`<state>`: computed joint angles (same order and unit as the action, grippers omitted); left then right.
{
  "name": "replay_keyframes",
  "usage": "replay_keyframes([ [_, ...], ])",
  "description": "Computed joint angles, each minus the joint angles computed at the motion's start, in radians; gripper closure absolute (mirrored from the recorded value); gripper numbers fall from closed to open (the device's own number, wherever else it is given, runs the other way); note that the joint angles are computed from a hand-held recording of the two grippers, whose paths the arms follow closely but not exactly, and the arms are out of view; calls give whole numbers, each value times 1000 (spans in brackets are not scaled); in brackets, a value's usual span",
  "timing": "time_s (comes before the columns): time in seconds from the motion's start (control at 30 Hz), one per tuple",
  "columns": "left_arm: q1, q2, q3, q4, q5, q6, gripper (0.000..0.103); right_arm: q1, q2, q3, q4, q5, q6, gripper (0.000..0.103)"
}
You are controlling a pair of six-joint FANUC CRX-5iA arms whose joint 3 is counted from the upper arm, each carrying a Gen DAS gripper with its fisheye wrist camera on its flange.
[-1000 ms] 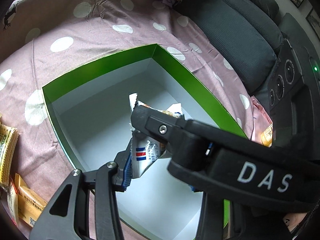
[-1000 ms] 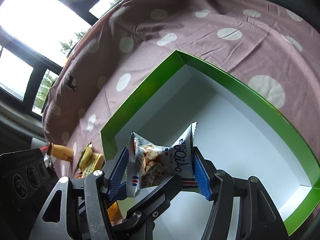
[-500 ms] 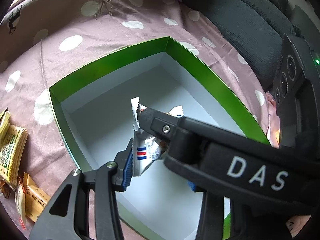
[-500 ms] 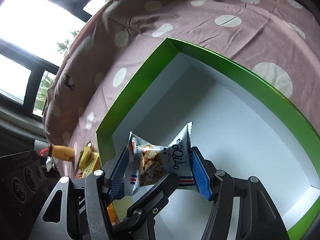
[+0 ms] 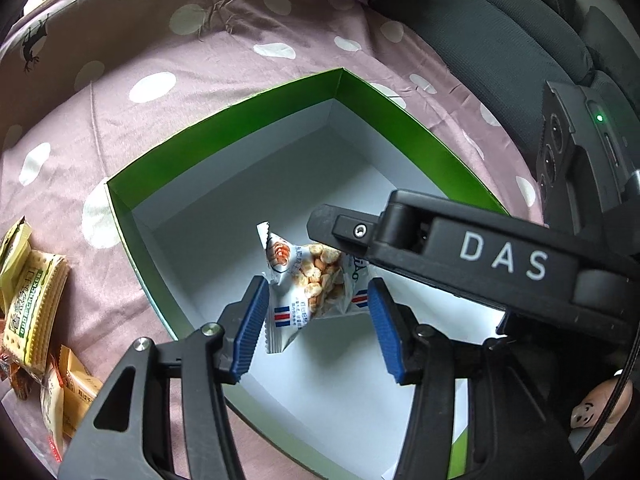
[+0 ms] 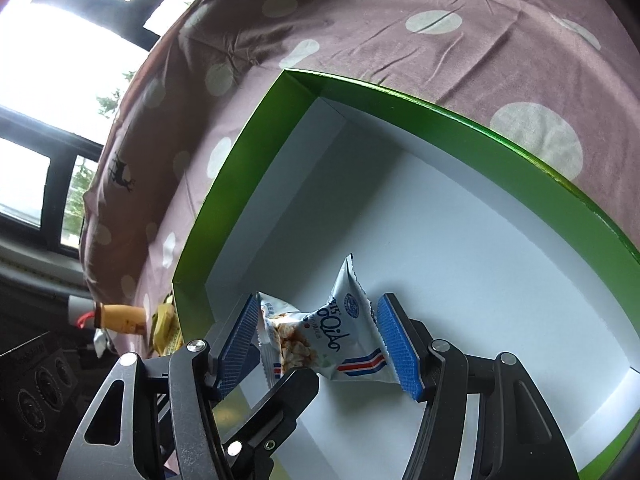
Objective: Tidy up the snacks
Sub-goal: 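Open the right gripper to release the biscuit bag in the box, then move the right gripper back to the snack pile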
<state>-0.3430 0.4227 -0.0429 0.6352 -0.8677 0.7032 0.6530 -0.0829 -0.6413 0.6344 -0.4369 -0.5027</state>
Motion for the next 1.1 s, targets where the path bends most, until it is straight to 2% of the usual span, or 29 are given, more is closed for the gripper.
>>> replay_keyframes([
  [0.23,-7,-18,-16,-37,47,8,52,0,7,5,-13,6,-18,39],
  [0.43,12,-12,-19,-8,43,-5,52,2,19,20,-12,-6,-26,39],
  [0.57,10,-16,-25,-14,70,3,51,3,27,35,-24,-17,-15,39],
  [0.67,19,-27,-46,43,37,-38,43,5,23,28,17,-24,-62,39],
  [0.7,21,-40,-59,47,39,-46,37,8,18,23,42,-30,-82,39],
  [0.77,25,-97,-112,45,102,-59,36,17,8,15,99,-53,-124,39],
  [0.83,43,-144,-178,134,126,-146,32,29,0,10,161,-89,-175,39],
  [0.93,92,-199,-256,269,105,-233,25,48,-5,7,242,-141,-249,36],
  [1.03,135,-260,-331,334,144,-274,22,72,9,40,245,-194,-216,29],
  [1.1,170,-301,-376,333,204,-242,22,90,25,69,248,-238,-193,27],
])
